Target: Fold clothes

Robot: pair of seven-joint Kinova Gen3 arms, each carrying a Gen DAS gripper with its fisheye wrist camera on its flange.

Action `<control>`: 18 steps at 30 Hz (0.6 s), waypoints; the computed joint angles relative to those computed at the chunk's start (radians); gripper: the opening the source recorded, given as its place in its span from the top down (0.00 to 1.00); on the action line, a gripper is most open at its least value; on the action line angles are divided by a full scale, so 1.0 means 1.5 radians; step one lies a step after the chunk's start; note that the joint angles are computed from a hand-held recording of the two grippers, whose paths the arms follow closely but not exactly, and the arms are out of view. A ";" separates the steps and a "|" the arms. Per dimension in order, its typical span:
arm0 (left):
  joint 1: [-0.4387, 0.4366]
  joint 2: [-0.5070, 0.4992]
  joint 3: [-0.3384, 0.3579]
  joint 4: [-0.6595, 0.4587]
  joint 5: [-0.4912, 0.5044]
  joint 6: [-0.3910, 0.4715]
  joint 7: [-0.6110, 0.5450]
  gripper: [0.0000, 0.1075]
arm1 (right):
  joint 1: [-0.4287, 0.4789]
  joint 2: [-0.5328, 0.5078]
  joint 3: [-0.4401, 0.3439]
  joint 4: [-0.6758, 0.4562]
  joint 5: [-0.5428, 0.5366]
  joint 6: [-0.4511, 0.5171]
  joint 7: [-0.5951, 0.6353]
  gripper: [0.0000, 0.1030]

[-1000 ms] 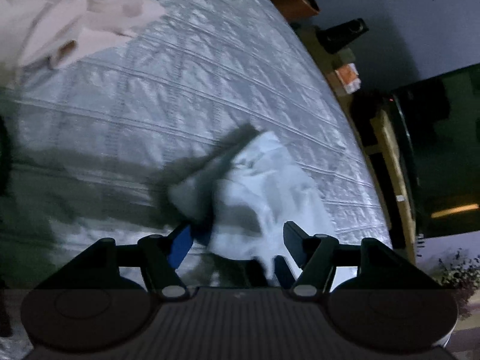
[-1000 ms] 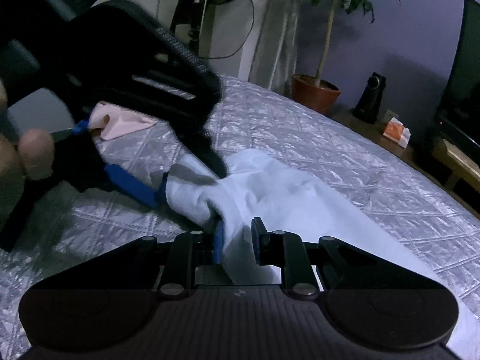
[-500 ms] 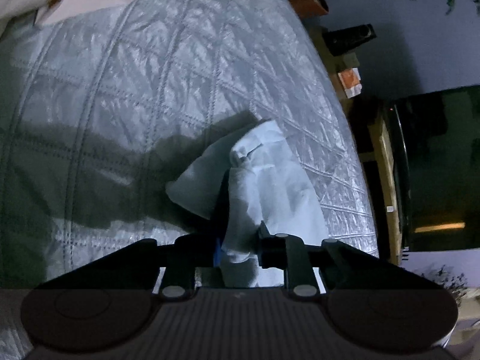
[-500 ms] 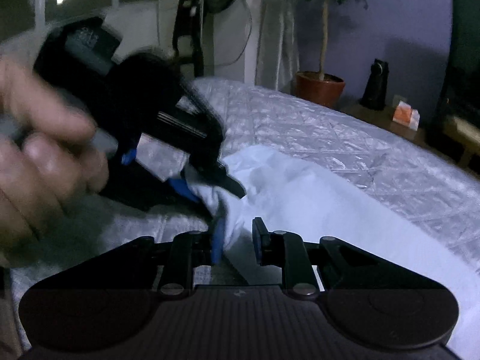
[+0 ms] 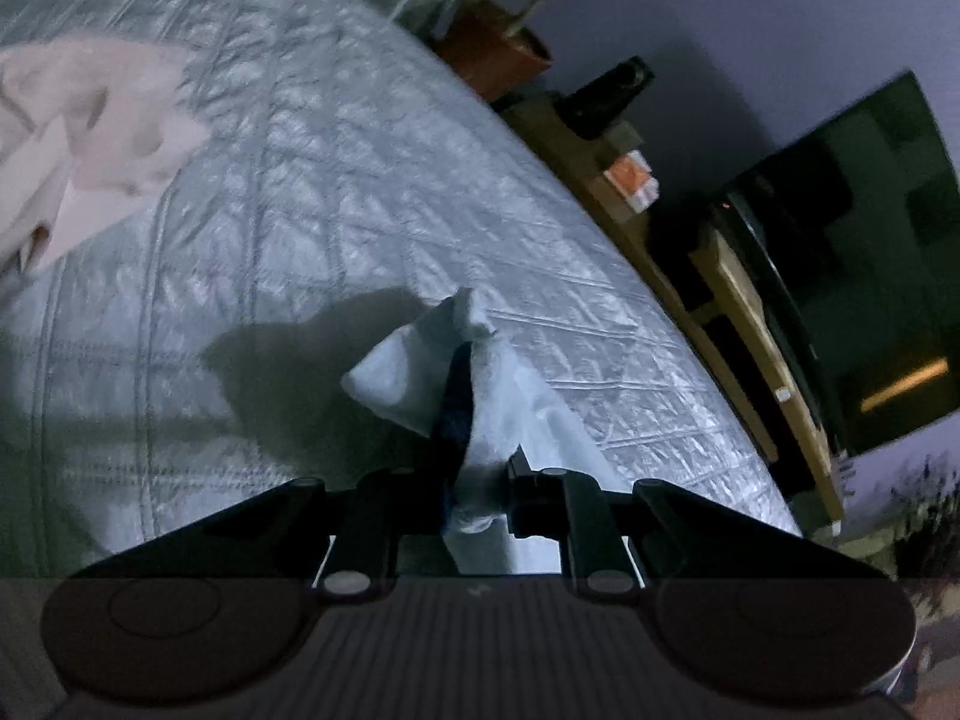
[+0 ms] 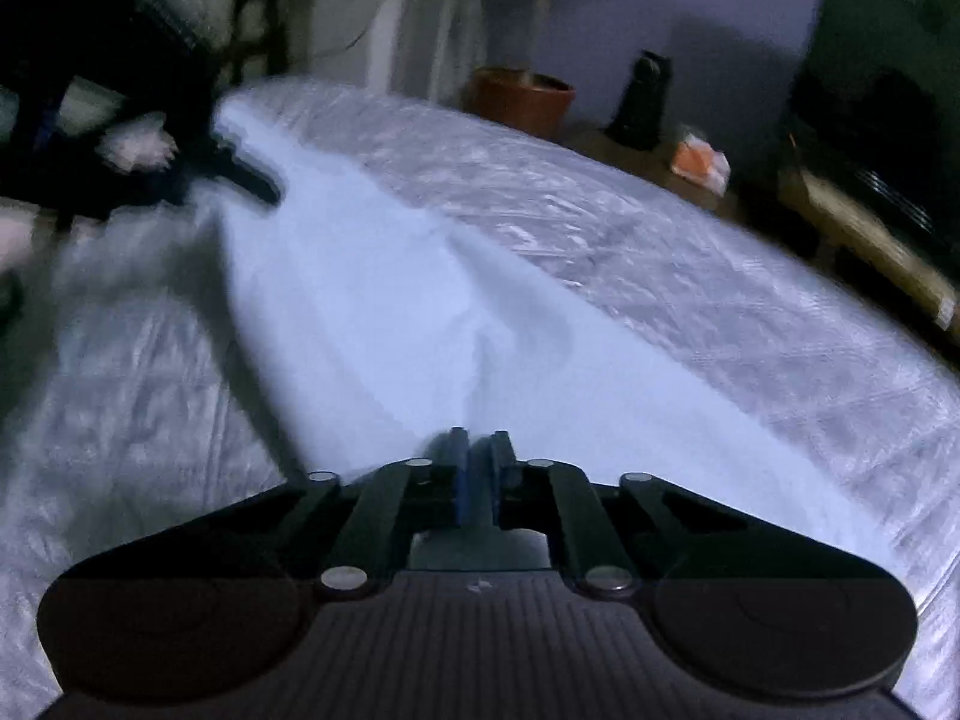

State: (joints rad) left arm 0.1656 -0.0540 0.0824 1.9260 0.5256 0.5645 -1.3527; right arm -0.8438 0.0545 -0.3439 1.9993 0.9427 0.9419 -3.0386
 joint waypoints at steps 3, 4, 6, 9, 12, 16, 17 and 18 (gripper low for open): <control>0.015 -0.010 0.018 -0.004 -0.049 -0.023 -0.003 0.87 | 0.006 0.001 -0.002 -0.002 -0.006 -0.004 0.014 0.93; 0.019 -0.014 0.022 -0.004 -0.062 -0.028 -0.004 0.87 | 0.000 0.002 0.001 -0.004 -0.006 0.002 0.022 0.93; 0.025 -0.018 0.022 -0.003 -0.074 -0.031 0.002 0.87 | -0.004 0.004 -0.001 -0.013 -0.014 0.019 0.035 0.93; 0.028 -0.017 0.020 -0.007 -0.085 -0.030 0.016 0.87 | 0.009 -0.027 0.001 -0.006 -0.042 0.004 0.032 0.82; 0.037 -0.019 0.035 -0.009 -0.123 -0.048 0.037 0.87 | 0.021 -0.028 -0.005 -0.003 -0.061 -0.011 0.052 0.83; 0.065 -0.027 0.053 0.000 -0.164 -0.100 0.012 0.87 | 0.047 -0.047 0.000 0.019 -0.072 -0.069 0.030 0.89; 0.073 -0.030 0.059 0.003 -0.175 -0.112 0.006 0.87 | 0.054 -0.052 0.001 0.025 -0.075 -0.085 0.024 0.89; 0.081 -0.033 0.063 0.006 -0.185 -0.122 0.000 0.87 | 0.064 -0.061 0.002 0.031 -0.082 -0.100 0.020 0.89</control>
State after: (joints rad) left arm 0.2868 -0.1029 0.1774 1.9353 0.2477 0.3813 -1.3529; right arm -0.7483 -0.0367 -0.3403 2.0457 0.8197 0.7917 -3.0083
